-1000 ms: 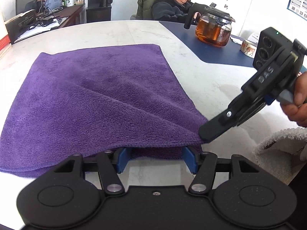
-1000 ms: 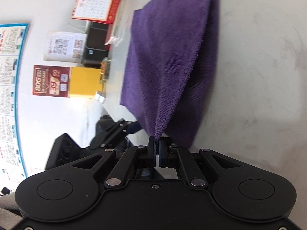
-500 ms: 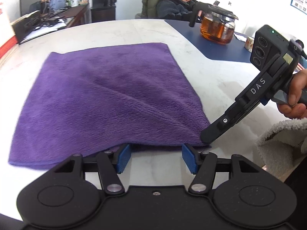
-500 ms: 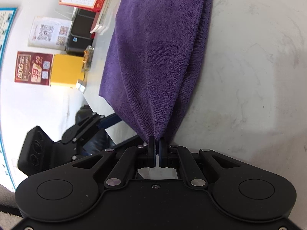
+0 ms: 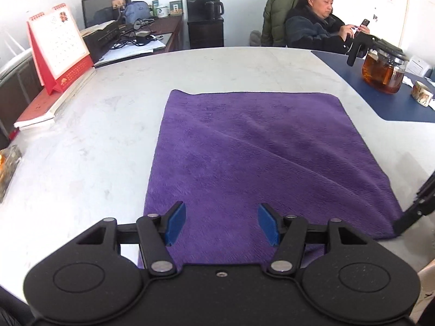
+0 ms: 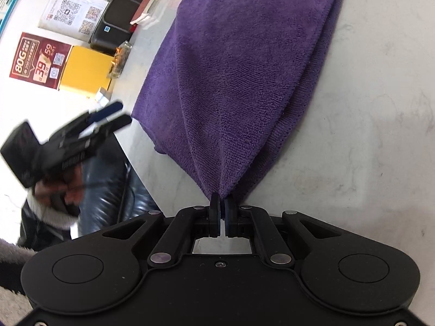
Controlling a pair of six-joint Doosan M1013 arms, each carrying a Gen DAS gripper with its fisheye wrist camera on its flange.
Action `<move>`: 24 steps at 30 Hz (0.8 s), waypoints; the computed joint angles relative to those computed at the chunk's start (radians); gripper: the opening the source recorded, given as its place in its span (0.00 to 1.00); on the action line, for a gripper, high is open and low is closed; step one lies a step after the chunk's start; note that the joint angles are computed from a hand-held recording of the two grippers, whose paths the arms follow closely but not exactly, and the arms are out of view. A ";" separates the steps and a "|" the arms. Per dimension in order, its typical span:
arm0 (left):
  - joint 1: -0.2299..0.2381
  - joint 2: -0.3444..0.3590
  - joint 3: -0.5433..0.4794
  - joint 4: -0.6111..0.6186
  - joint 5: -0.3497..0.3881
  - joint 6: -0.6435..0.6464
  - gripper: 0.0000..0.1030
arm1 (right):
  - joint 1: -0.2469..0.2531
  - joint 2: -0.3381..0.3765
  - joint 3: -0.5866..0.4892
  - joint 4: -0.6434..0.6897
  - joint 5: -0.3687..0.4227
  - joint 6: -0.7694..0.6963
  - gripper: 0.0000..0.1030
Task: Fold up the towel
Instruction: 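Lift the pinched towel edge with the right tool and fold it over, then open the right tool and release the folded towel edge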
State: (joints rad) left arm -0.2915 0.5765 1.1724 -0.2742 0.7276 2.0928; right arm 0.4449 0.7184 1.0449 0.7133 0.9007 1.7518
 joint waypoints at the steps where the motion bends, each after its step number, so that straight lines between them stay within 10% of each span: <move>1: 0.002 0.013 -0.017 -0.004 0.018 0.023 0.55 | 0.006 -0.003 -0.003 -0.033 -0.003 0.020 0.03; 16: 0.049 0.148 -0.231 -0.193 0.327 0.411 0.55 | 0.103 -0.093 -0.023 -0.676 -0.090 0.459 0.31; 24: 0.067 0.185 -0.283 -0.210 0.433 0.532 0.57 | 0.134 0.131 -0.372 -0.882 0.207 0.411 0.31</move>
State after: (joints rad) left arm -0.2241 0.7617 0.8898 -0.4841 1.1602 2.6250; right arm 0.5790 0.8495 0.6733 -0.1683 1.1077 2.1627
